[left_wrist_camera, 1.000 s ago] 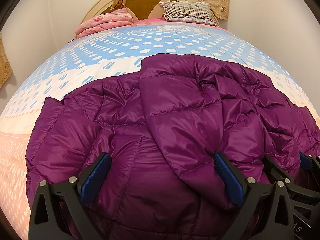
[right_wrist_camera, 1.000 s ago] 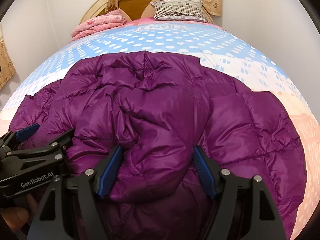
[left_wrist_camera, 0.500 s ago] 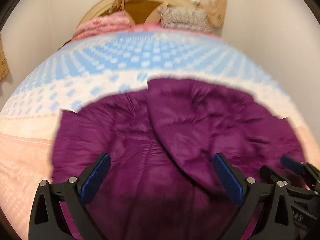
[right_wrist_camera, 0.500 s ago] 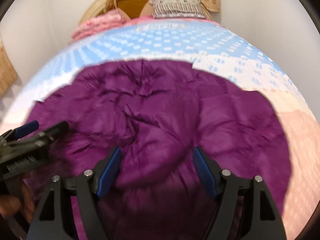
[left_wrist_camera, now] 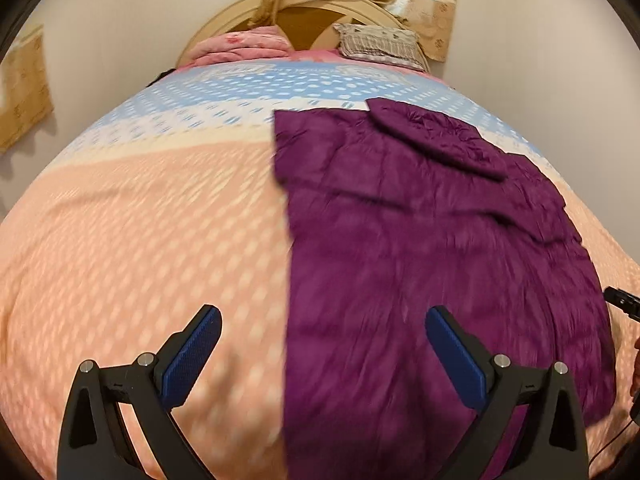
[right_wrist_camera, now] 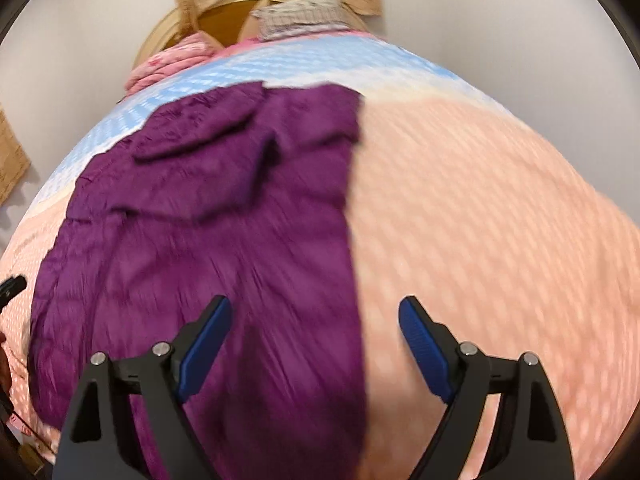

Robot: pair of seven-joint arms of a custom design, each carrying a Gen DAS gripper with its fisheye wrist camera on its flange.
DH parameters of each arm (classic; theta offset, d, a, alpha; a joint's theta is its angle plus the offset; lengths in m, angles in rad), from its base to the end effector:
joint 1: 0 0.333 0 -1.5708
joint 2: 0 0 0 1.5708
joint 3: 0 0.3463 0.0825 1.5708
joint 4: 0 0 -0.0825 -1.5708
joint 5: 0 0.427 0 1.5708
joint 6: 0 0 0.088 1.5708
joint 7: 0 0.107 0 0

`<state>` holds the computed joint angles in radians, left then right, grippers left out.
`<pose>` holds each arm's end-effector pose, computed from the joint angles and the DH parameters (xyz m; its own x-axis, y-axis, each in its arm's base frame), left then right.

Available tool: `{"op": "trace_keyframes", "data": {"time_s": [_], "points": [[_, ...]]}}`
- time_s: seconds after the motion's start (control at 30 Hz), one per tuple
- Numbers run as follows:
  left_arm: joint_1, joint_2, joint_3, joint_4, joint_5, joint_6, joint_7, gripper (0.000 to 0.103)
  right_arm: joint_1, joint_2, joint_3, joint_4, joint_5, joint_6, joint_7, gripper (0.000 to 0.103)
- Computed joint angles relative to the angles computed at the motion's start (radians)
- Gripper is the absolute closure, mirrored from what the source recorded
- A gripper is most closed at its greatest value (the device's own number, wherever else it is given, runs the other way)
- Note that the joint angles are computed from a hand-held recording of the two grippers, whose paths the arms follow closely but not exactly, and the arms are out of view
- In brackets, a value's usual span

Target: Fold large clothes

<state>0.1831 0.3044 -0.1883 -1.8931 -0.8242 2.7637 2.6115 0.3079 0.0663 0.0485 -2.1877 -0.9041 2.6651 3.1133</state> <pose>0.7000 0.0373 0.4026 -0.3568 -0.9292 0.0966 -0.7070 0.2010 -0.6781 0.5590 0.2323 0.3961 -0.3956 -0.9103 -0.1217 -0.6928 0.3828 -0.6112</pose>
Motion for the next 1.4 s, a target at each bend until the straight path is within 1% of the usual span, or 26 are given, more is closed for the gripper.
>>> {"op": "trace_keyframes", "data": {"time_s": [0.03, 0.07, 0.17, 0.23, 0.3, 0.33, 0.4, 0.5, 0.53, 0.6, 0.63, 0.67, 0.7, 0.73, 0.77, 0.8, 0.83, 0.87, 0.9, 0.93, 1.03, 1.13, 1.27, 1.3, 1.37, 1.4], "points": [[0.027, -0.029, -0.014, -0.040, -0.049, -0.005, 0.049, 0.001, 0.009, -0.024, 0.004, -0.028, -0.024, -0.008, 0.042, 0.015], [0.027, -0.041, -0.012, -0.056, -0.064, -0.010, 0.062, 0.001, 0.011, -0.035, 0.009, -0.040, -0.035, -0.012, 0.057, 0.015], [0.019, -0.076, 0.007, -0.112, -0.084, -0.015, 0.073, 0.001, 0.017, -0.068, 0.029, -0.081, -0.038, -0.024, 0.073, 0.015], [0.008, -0.090, 0.017, -0.139, -0.091, -0.019, 0.078, 0.001, 0.016, -0.084, 0.038, -0.102, -0.032, -0.013, 0.079, 0.015], [-0.004, -0.099, 0.021, -0.164, -0.102, -0.003, 0.100, 0.001, 0.018, -0.093, 0.048, -0.120, -0.015, -0.014, 0.072, 0.015], [-0.015, -0.099, 0.023, -0.175, -0.097, 0.021, 0.106, 0.001, 0.018, -0.098, 0.052, -0.126, -0.012, -0.014, 0.081, 0.015], [-0.033, -0.100, 0.036, -0.195, -0.054, 0.049, 0.076, 0.001, 0.018, -0.103, 0.057, -0.140, -0.001, 0.010, 0.080, 0.015], [-0.038, -0.102, 0.044, -0.220, -0.020, 0.037, 0.047, 0.001, 0.023, -0.112, 0.069, -0.157, 0.008, 0.011, 0.090, 0.015], [-0.036, -0.103, 0.042, -0.225, -0.020, 0.032, 0.047, 0.001, 0.025, -0.107, 0.070, -0.157, 0.022, 0.019, 0.072, 0.015], [-0.028, -0.107, 0.028, -0.236, -0.062, 0.044, 0.093, 0.002, 0.029, -0.088, 0.071, -0.149, 0.058, 0.019, 0.033, 0.016], [-0.030, -0.107, 0.026, -0.239, -0.066, 0.050, 0.102, 0.004, 0.031, -0.076, 0.069, -0.147, 0.089, 0.021, 0.008, 0.016], [-0.030, -0.108, 0.024, -0.242, -0.072, 0.051, 0.116, 0.009, 0.033, -0.071, 0.066, -0.153, 0.119, 0.034, -0.008, 0.022], [-0.028, -0.110, 0.022, -0.243, -0.082, 0.047, 0.136, 0.013, 0.031, -0.062, 0.061, -0.161, 0.157, 0.067, -0.033, 0.027], [-0.026, -0.113, 0.021, -0.244, -0.089, 0.028, 0.153, 0.025, 0.028, -0.051, 0.056, -0.173, 0.221, 0.121, -0.083, 0.040], [-0.022, -0.118, 0.021, -0.244, -0.100, 0.004, 0.172, 0.044, 0.025, -0.044, 0.053, -0.186, 0.283, 0.168, -0.138, 0.063], [-0.020, -0.123, 0.022, -0.244, -0.107, -0.025, 0.193, 0.053, 0.026, -0.045, 0.050, -0.195, 0.296, 0.195, -0.152, 0.074], [-0.027, -0.134, 0.024, -0.252, -0.108, -0.022, 0.212, 0.068, 0.028, -0.051, 0.047, -0.198, 0.279, 0.202, -0.145, 0.086], [-0.035, -0.147, 0.024, -0.264, -0.113, -0.002, 0.235, 0.084, 0.030, -0.062, 0.047, -0.196, 0.260, 0.192, -0.150, 0.092], [-0.041, -0.159, 0.024, -0.275, -0.125, 0.016, 0.261, 0.091, 0.031, -0.070, 0.048, -0.196, 0.247, 0.189, -0.151, 0.093], [-0.043, -0.169, 0.028, -0.278, -0.140, 0.011, 0.280, 0.096, 0.031, -0.080, 0.050, -0.199, 0.230, 0.189, -0.145, 0.095], [-0.033, -0.197, 0.055, -0.261, -0.183, -0.084, 0.295, 0.101, 0.019, -0.132, 0.062, -0.222, 0.134, 0.207, -0.074, 0.096], [-0.020, -0.247, 0.084, -0.258, -0.286, -0.168, 0.365, 0.102, -0.013, -0.210, 0.103, -0.243, -0.024, 0.194, 0.057, 0.096], [-0.011, -0.342, 0.143, -0.272, -0.400, -0.325, 0.441, 0.102, -0.061, -0.327, 0.163, -0.257, -0.186, 0.198, 0.198, 0.097], [-0.011, -0.364, 0.158, -0.277, -0.414, -0.357, 0.446, 0.102, -0.065, -0.352, 0.173, -0.256, -0.199, 0.194, 0.204, 0.097], [-0.003, -0.407, 0.196, -0.277, -0.436, -0.459, 0.427, 0.102, -0.076, -0.411, 0.204, -0.257, -0.239, 0.181, 0.230, 0.097], [0.001, -0.426, 0.213, -0.278, -0.448, -0.497, 0.424, 0.102, -0.083, -0.445, 0.222, -0.259, -0.263, 0.175, 0.247, 0.097]]}}
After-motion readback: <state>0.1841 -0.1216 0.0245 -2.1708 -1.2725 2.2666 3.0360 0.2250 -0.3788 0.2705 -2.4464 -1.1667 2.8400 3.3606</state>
